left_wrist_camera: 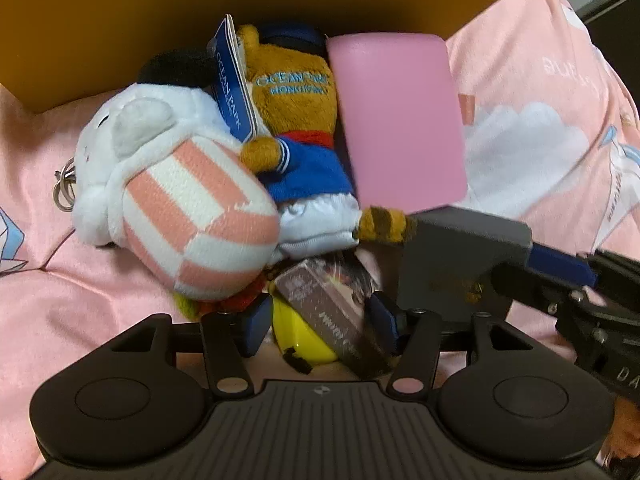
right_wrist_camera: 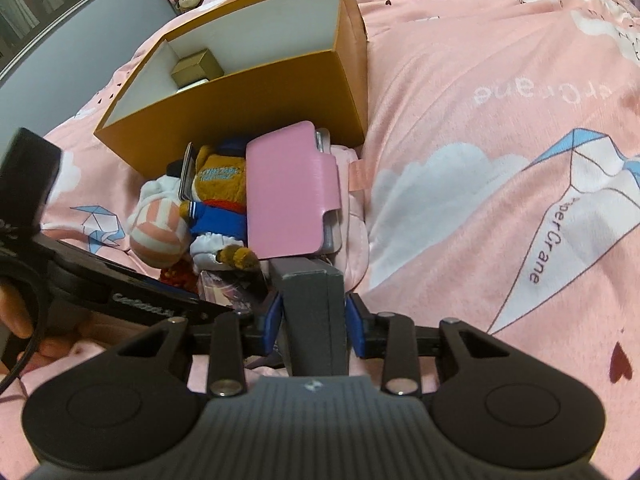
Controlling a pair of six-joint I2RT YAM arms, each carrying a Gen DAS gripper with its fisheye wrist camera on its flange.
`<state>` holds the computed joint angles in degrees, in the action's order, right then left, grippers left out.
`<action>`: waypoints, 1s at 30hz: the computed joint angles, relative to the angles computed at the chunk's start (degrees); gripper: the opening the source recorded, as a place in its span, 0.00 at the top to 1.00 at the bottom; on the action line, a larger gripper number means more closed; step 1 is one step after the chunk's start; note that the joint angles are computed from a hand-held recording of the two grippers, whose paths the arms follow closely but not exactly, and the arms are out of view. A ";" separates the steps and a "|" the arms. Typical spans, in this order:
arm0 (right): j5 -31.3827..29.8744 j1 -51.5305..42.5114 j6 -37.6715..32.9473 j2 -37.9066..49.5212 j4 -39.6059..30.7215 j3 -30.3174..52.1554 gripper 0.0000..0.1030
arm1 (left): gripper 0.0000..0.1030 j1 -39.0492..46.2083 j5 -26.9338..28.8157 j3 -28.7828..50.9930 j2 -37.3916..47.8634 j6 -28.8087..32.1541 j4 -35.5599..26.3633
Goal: Organize objects
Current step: 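Grasp the dark grey box with right tool while left grasps the brown photo-card pack, then lift the dark grey box with right tool while left lifts the photo-card pack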
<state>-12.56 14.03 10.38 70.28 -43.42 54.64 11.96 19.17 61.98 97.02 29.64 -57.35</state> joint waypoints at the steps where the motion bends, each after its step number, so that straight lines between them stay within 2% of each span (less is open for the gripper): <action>1: 0.17 0.00 -0.05 0.11 0.17 -0.13 0.63 | 0.40 -0.19 -0.20 -0.51 -0.66 -0.19 0.64; 6: 0.02 -0.80 -0.31 0.04 0.56 -1.05 0.62 | 0.52 -0.12 1.08 -4.84 -7.88 1.82 3.88; 10: -0.47 -1.38 -0.63 -0.33 0.59 -1.49 0.62 | 0.53 -0.30 3.55 -7.26 -12.49 4.38 4.95; 13: -1.06 -2.03 -0.48 -0.22 0.64 -1.60 0.62 | 0.53 -1.11 2.51 -6.39 -10.74 1.78 4.77; 16: -1.39 -2.10 -0.12 -0.28 0.53 -1.55 0.61 | 0.53 0.21 3.39 -4.04 -6.06 0.56 1.47; 22: -0.96 -1.45 -0.17 -0.02 0.72 -1.61 0.60 | 0.54 -0.12 3.53 -4.25 -4.49 -2.82 2.45; 24: -0.93 -1.33 -0.27 0.21 0.84 -1.66 0.60 | 0.57 -1.29 2.62 -5.35 -5.77 -2.68 3.42; 30: -0.94 -1.05 0.10 0.69 1.05 -2.03 0.58 | 0.58 -5.46 -0.78 -9.57 -10.66 -2.07 5.80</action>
